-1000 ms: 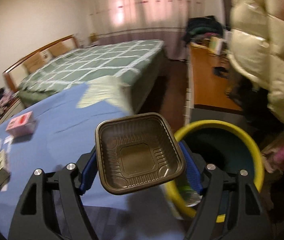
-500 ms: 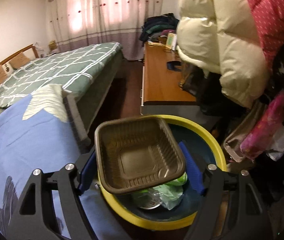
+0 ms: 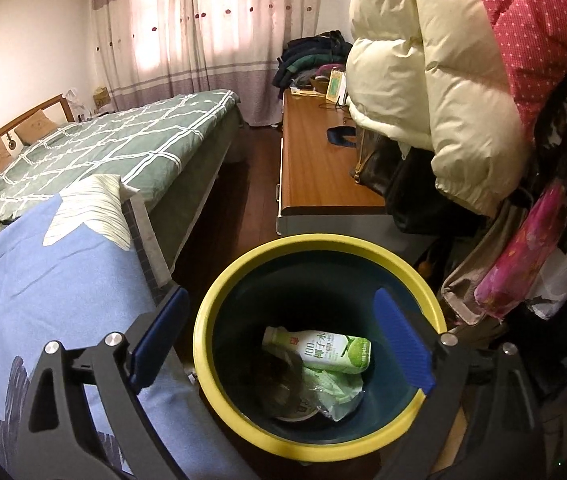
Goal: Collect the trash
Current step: 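Grasp the white printed tea carton with the left gripper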
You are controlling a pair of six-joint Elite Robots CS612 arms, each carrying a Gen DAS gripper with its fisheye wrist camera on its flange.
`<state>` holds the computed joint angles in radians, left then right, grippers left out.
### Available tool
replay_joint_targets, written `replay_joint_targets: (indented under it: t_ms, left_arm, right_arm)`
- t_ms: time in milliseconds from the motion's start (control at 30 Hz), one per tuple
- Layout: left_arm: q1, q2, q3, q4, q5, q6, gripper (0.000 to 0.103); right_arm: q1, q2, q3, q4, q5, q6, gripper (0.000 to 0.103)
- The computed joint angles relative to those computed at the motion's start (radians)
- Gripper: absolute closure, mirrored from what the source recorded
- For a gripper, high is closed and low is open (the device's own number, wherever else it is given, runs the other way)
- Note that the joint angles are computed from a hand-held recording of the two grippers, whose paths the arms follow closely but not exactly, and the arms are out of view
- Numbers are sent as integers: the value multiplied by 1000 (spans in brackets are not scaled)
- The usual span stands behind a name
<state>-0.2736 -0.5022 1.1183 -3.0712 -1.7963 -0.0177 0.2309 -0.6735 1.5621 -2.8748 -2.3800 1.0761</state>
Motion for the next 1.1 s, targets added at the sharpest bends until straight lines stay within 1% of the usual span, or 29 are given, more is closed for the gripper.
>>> replay_joint_targets:
  t_ms: [67, 133, 167, 233, 333, 433, 533, 600, 633, 700, 767, 800, 833, 867, 967, 1033, 1100]
  left_arm:
    - [-3, 8, -22, 72, -13, 9, 6]
    - [-5, 16, -40, 119, -15, 19, 6]
    - [-6, 20, -52, 149, -31, 24, 6]
    - [-8, 24, -60, 170, -57, 32, 6]
    - [-17, 28, -72, 214, -79, 59, 6]
    - [-28, 24, -69, 234, -97, 80, 6]
    - [-41, 15, -58, 261, -154, 110, 6]
    - [-54, 9, -51, 283, -191, 152, 6]
    - [-62, 5, -44, 286, -195, 177, 6]
    - [-72, -6, -25, 258, -174, 191, 6]
    - [-75, -16, -6, 201, -129, 177, 6]
    - [-78, -20, 1, 170, -81, 169, 6]
    - [-83, -22, 1, 149, -16, 161, 6]
    - [-84, -23, 0, 146, 12, 158, 6]
    - [-83, -6, -57, 223, 61, 152, 5]
    - [-88, 15, -111, 291, 109, 168, 5]
    - [-93, 36, -157, 336, 136, 180, 5]
  right_arm:
    - [1, 0, 0, -5, 0, -1, 13]
    - [0, 1, 3, -24, 3, -5, 13]
    - [0, 1, 4, -30, 5, -7, 13]
    - [0, 3, 5, -46, 10, -16, 13]
    - [-2, 3, 10, -69, 20, -25, 13]
    - [-2, 4, 12, -87, 24, -32, 13]
    - [-1, 5, 11, -95, 25, -37, 13]
    - [-1, 6, 10, -100, 26, -43, 12]
    - [-1, 7, 10, -101, 26, -45, 12]
    - [-1, 8, 10, -107, 27, -49, 12]
    - [-1, 8, 11, -111, 28, -49, 11]
    - [-1, 8, 10, -111, 29, -49, 11]
    - [-1, 8, 10, -114, 33, -51, 11]
    - [-1, 9, 9, -115, 34, -53, 11]
    - [1, 11, 5, -119, 33, -60, 11]
    - [0, 11, 6, -120, 34, -59, 11]
    - [0, 11, 6, -121, 34, -59, 11]
